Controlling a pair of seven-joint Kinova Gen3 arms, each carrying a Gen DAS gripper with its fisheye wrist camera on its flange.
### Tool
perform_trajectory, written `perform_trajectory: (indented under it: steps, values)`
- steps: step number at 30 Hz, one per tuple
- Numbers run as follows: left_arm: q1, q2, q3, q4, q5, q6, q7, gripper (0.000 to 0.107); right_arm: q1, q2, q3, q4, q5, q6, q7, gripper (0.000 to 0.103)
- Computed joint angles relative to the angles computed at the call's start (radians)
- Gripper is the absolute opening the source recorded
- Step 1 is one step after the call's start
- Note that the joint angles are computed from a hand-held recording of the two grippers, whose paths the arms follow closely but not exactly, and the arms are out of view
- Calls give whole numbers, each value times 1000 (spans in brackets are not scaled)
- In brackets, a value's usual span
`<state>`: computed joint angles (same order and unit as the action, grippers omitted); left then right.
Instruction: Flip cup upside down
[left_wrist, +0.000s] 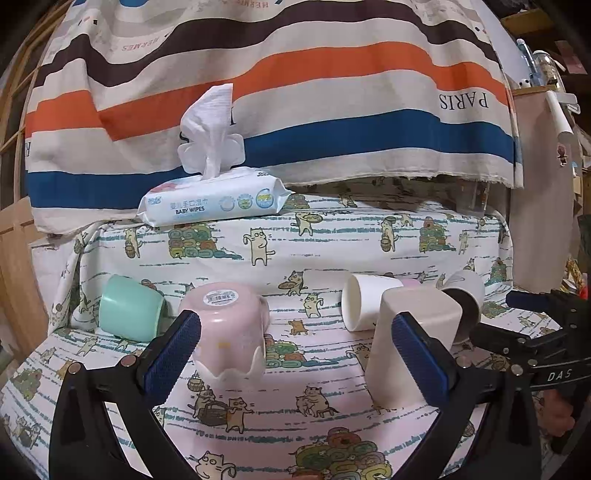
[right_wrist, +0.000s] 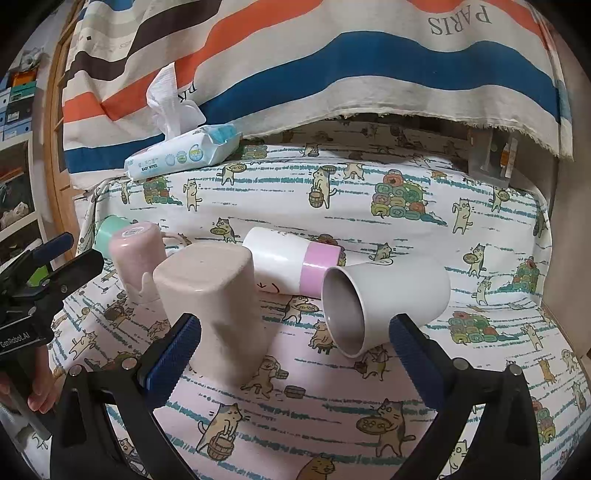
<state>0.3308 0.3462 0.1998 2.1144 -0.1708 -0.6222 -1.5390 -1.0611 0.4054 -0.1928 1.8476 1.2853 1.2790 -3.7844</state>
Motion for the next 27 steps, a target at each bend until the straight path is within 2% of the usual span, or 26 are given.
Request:
perform_trajectory:
  steps: [27]
  values:
    - [-6,0,2,-16,-4,40,10,103,1,3,2,-6,-4,-8,10,103]
